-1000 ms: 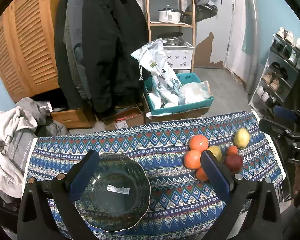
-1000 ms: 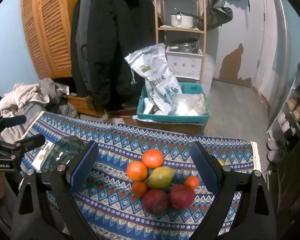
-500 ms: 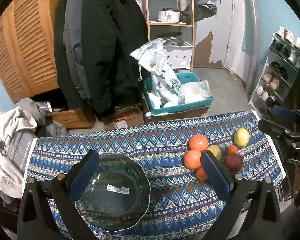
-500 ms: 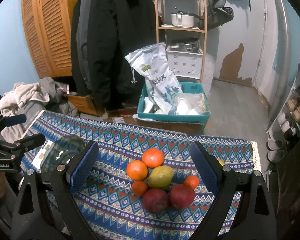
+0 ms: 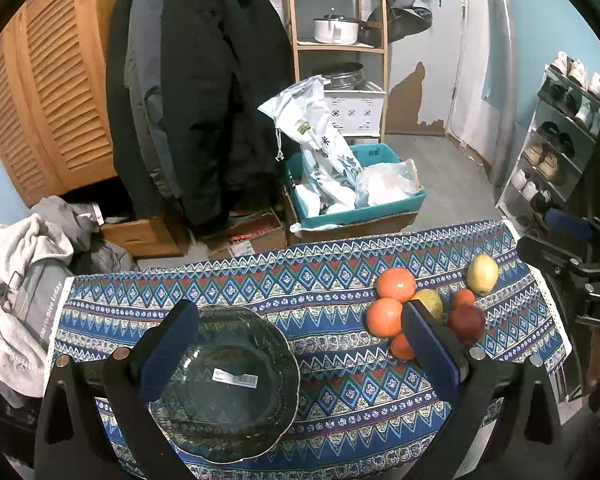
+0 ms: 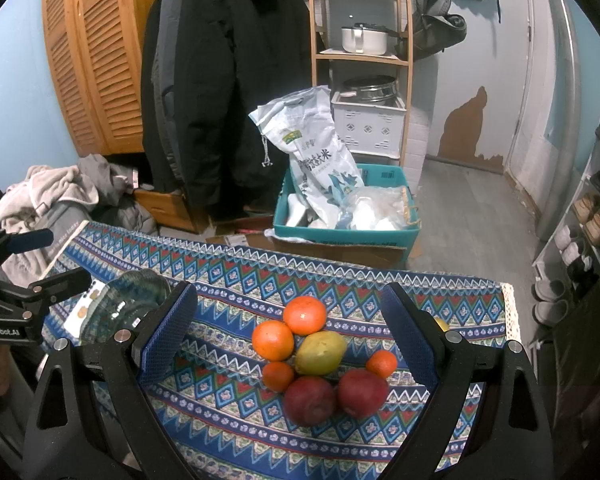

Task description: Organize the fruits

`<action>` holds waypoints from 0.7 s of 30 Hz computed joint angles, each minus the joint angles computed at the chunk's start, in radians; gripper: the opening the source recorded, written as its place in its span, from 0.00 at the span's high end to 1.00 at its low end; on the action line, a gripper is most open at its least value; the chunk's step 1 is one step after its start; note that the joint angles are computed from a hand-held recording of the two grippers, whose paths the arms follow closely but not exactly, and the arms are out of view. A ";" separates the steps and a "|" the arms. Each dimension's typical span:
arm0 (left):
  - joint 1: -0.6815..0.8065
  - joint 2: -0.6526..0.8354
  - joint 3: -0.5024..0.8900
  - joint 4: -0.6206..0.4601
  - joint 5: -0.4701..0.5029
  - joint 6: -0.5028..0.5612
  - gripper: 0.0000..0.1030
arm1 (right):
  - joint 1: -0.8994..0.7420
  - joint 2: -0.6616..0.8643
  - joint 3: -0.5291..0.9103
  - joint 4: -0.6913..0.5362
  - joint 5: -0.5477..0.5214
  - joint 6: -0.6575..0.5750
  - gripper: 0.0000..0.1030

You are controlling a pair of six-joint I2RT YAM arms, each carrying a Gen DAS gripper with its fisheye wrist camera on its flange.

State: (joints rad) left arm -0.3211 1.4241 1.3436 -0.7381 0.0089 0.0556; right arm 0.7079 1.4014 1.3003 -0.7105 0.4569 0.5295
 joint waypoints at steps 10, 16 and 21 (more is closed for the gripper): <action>-0.004 -0.005 -0.010 0.003 -0.001 -0.001 0.01 | 0.001 -0.006 -0.009 -0.001 0.006 -0.002 0.11; -0.008 -0.003 -0.014 0.005 -0.003 -0.002 0.01 | 0.003 -0.008 -0.017 0.005 0.006 -0.002 0.11; -0.009 0.003 -0.011 0.005 -0.002 -0.002 0.01 | 0.004 -0.009 -0.019 0.004 0.007 -0.002 0.11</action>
State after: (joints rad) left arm -0.3297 1.4276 1.3322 -0.7327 0.0067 0.0541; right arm 0.7114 1.3926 1.2811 -0.7060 0.4638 0.5278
